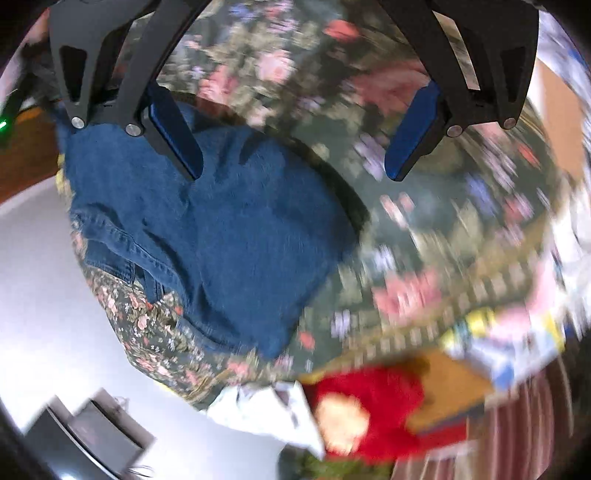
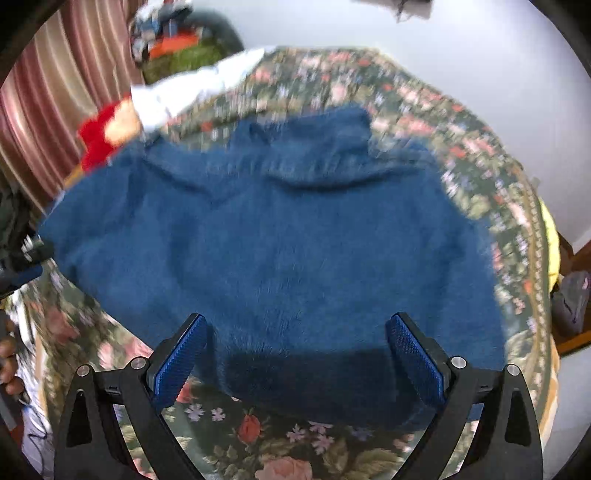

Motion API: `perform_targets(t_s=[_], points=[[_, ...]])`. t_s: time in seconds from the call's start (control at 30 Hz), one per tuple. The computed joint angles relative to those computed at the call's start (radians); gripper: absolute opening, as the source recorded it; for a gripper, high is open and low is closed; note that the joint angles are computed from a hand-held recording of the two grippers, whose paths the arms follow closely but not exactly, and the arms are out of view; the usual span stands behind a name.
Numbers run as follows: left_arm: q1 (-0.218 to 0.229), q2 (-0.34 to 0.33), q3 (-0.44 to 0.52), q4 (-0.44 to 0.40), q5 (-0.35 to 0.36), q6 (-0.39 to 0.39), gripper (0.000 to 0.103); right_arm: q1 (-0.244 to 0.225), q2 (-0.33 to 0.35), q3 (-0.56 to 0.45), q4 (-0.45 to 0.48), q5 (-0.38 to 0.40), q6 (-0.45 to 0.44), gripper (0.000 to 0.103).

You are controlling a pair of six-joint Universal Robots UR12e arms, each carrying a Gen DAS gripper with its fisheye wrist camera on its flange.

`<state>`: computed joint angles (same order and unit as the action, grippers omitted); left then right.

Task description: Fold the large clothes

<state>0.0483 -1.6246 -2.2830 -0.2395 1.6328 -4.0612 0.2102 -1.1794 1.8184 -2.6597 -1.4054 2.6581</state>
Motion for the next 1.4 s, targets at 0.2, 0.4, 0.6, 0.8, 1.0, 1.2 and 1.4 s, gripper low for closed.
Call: perform_targets(t_s=[0.2,0.4,0.6,0.8,1.0,1.2,1.4], points=[[0.003,-0.042,-0.004,0.080,-0.058,-0.090,0.097,0.021,0.005,0.046,-0.117,-0.047,-0.147,0.103],[0.021,-0.092,0.003,0.187,-0.142,-0.124,0.097,0.004,0.006,0.038,-0.092,-0.001,-0.147,0.103],[0.026,-0.156,0.024,0.311,-0.051,-0.167,0.099,-0.001,0.007,0.038,-0.091,0.025,-0.145,0.103],[0.017,-0.177,0.047,0.327,0.080,-0.222,0.075,-0.007,0.008,0.036,-0.081,0.047,-0.146,0.103],[0.004,-0.148,0.075,0.213,0.164,-0.173,0.037,-0.006,0.003,0.035,-0.065,0.051,-0.154,0.103],[-0.018,-0.110,0.067,0.297,0.193,-0.042,0.031,-0.018,-0.020,-0.003,0.014,0.108,-0.068,0.103],[-0.075,-0.080,0.081,0.347,0.297,0.085,0.030,0.017,0.003,-0.054,-0.029,0.100,0.036,0.103]])
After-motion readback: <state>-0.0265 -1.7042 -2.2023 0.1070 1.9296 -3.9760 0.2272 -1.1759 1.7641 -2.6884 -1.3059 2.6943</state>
